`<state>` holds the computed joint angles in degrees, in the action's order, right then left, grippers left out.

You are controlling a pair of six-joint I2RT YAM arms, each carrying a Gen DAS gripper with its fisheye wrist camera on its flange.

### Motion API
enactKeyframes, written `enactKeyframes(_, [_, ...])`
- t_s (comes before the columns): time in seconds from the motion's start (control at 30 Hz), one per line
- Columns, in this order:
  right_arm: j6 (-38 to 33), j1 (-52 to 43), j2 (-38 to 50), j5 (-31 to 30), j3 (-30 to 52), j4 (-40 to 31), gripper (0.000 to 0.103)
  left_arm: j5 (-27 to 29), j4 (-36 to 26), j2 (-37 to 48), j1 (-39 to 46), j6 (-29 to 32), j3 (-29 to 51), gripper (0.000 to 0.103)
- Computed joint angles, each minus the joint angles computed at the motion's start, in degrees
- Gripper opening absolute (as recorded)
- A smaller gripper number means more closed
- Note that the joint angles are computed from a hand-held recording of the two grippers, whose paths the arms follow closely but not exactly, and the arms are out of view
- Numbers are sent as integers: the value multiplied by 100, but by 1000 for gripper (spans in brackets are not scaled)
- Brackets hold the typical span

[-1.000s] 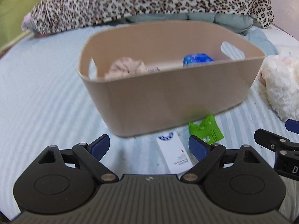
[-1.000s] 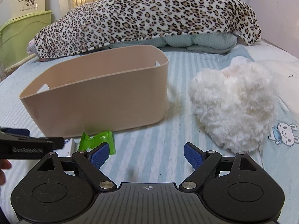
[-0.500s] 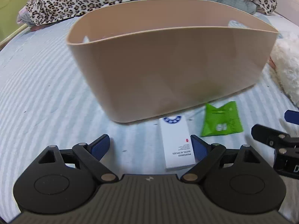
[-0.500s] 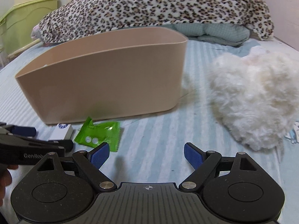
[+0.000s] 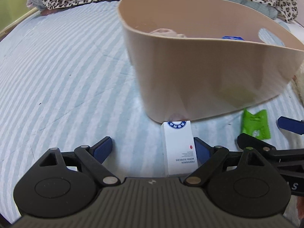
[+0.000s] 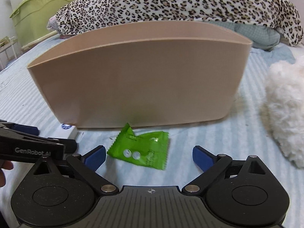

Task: Organize objects
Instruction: 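Move the left tool to the white box while the right tool approaches the green packet, then close the left tool on the white box while the right tool grips the green packet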

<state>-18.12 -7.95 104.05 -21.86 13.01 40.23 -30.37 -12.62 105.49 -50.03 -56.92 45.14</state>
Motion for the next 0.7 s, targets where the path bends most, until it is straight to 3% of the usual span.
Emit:
enactKeyframes(0.07, [233,132,170,91,140,15,97,36,98,-35,51,17,-72,86])
enactKeyframes(0.17, [372,264,380,213,182,247,80,14,110,-55,22,81,-81,81])
enactKeyframes(0.23, [312,381,474,359,86,497,66,4,144,-128,-47,96,-128,71])
enactKeyframes(0.37, [125,457,550,404,-196,939,40,-68,58,-270,-299,74,-175,33])
enactKeyframes(0.47, [51,411,315,348,-277,762,15,-43,31,-333,-414,87,-184,33])
enactKeyframes(0.7, [-85,34,-425,17,-433,141,15,-18,68,-824,-568,-52,-440,32])
